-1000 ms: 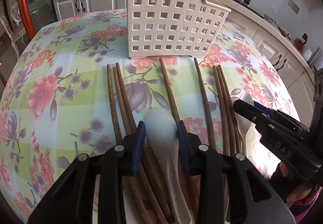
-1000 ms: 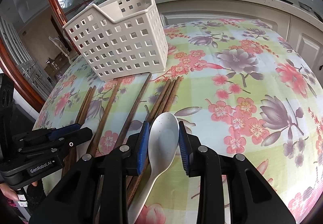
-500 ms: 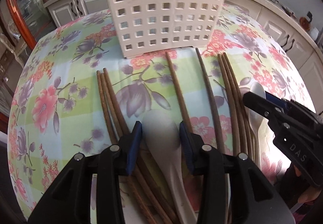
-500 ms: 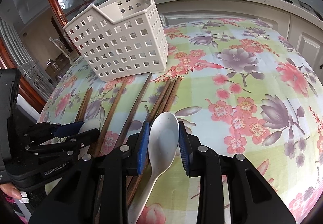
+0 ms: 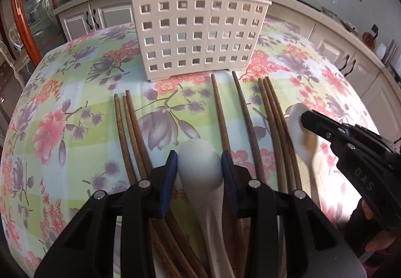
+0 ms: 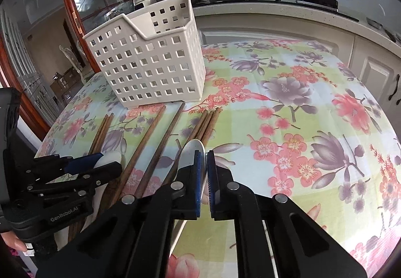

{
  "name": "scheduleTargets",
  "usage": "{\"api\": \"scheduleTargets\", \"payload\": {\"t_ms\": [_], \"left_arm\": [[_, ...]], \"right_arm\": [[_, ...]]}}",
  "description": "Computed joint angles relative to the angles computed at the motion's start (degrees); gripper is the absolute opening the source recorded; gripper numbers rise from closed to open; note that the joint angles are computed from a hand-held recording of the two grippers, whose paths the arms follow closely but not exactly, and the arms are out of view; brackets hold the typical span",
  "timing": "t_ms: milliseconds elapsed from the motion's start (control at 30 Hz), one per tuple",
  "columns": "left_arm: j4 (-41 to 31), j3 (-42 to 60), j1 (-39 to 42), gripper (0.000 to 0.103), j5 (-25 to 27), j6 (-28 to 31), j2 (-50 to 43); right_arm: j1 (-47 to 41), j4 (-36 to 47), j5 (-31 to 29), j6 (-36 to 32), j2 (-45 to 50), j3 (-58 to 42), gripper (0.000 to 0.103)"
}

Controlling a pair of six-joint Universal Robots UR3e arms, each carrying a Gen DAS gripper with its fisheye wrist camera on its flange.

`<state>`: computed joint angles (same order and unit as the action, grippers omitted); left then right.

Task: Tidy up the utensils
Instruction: 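Close the left tool on a white spoon while the right tool grasps the other spoon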

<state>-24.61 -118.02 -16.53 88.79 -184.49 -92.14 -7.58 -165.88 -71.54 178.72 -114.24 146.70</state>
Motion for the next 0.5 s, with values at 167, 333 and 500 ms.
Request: {"api": "scheduleTargets", "payload": {"t_ms": [167, 333, 500], "left_arm": [[2.6, -4.4, 1.4, 0.035, -2.1, 0.2, 5.1], [3.3, -6.8, 1.9, 0.035, -2.8, 0.0, 9.6], [2.9, -7.6, 3.1, 0.035, -3.5, -0.2, 11.1]], "right_arm": [[-1.6, 1.7, 0.9, -0.8, -3.1, 0.8, 0.007], [-0.8, 1.8, 0.2, -0.4, -5.0, 0.6, 0.006], [-4.3, 8.3, 2.8, -2.7, -5.6, -1.2, 0.017]]}}
